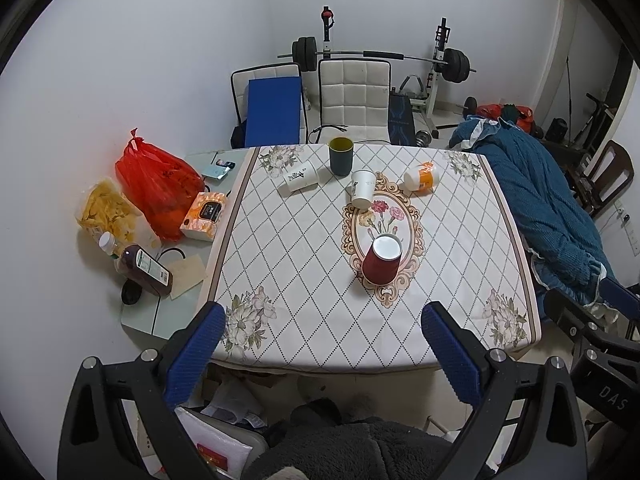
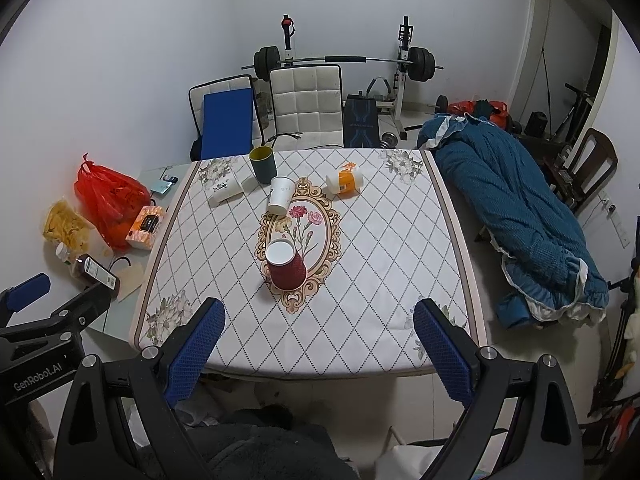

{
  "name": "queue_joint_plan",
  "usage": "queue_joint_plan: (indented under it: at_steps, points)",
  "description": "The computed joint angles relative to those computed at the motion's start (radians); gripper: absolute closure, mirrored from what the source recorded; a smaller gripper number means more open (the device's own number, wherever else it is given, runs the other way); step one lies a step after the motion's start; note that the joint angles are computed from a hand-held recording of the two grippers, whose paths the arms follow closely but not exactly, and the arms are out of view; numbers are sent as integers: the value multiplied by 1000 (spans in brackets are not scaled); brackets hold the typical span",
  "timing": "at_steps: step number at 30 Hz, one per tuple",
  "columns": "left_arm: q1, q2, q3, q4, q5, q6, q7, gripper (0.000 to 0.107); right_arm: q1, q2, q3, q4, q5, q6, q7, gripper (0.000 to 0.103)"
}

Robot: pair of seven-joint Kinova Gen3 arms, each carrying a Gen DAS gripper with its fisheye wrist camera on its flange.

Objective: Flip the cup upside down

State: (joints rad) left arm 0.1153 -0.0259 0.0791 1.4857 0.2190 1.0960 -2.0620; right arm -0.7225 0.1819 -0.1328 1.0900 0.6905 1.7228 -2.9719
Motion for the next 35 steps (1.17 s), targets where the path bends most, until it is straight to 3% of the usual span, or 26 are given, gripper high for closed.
queue_joint_plan:
  at_steps: [35]
  points:
    - [10,-17,2,41,-16,-18,18,7,8,-30,-21,46,-2,-13,-2,5]
